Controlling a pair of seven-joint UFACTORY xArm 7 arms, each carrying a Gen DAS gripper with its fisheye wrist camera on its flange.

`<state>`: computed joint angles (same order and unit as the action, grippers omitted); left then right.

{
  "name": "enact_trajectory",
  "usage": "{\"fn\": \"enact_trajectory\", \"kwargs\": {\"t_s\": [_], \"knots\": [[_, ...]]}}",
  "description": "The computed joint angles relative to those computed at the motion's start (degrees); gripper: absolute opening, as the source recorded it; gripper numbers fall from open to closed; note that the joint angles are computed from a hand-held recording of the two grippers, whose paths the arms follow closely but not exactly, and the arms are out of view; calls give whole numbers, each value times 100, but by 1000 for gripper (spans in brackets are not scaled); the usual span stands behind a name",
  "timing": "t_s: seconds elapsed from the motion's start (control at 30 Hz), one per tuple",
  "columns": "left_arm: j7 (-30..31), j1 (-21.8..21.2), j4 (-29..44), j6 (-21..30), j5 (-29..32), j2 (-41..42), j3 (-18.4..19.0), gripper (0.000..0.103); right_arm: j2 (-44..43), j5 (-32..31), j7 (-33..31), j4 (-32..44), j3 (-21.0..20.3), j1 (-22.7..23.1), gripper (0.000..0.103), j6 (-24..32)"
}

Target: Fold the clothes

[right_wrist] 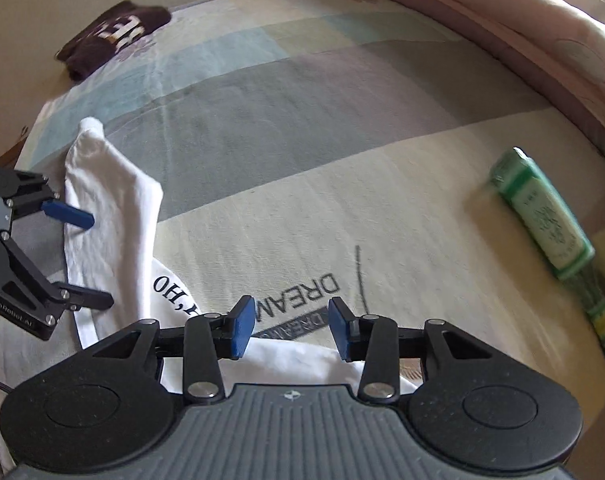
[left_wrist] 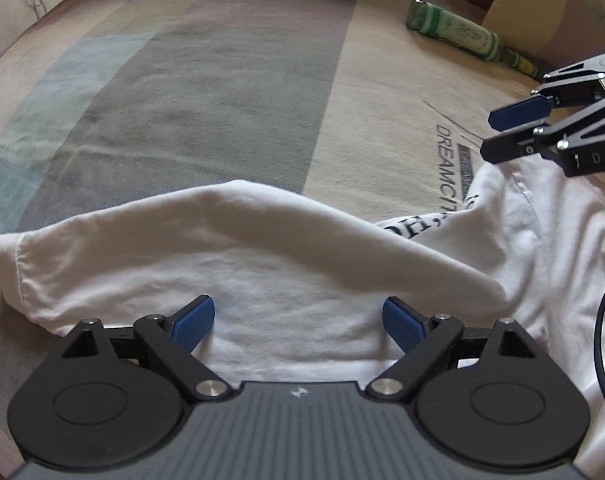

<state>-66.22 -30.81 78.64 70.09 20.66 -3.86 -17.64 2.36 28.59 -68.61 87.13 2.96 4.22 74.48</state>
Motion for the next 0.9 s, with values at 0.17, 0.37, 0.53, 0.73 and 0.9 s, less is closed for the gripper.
{"fn": "enact_trajectory", "kwargs": {"t_s": [0.17, 0.37, 0.53, 0.73, 0.9], "knots": [[-216, -50, -357, -20, 104, -292, -132, 93, -427, -389, -831, -744, 26, 125, 46, -217], [-181, 3, -398, -97, 30, -329, -145, 95, -525, -561, -1730, -745, -76, 213, 46, -59], [-69, 40, -452, -183, -67, -373, -136, 96, 18, -1065, -1868, 61, 31, 263, 45, 755], [-155, 107, -464, -259, -242, -457, -114, 96, -120, -1089, -1506, -38, 84, 233, 4, 600], [-317, 207, -501, -391, -382, -606, -113, 96, -39, -780, -969, -2, 89, 275, 3, -369]]}}
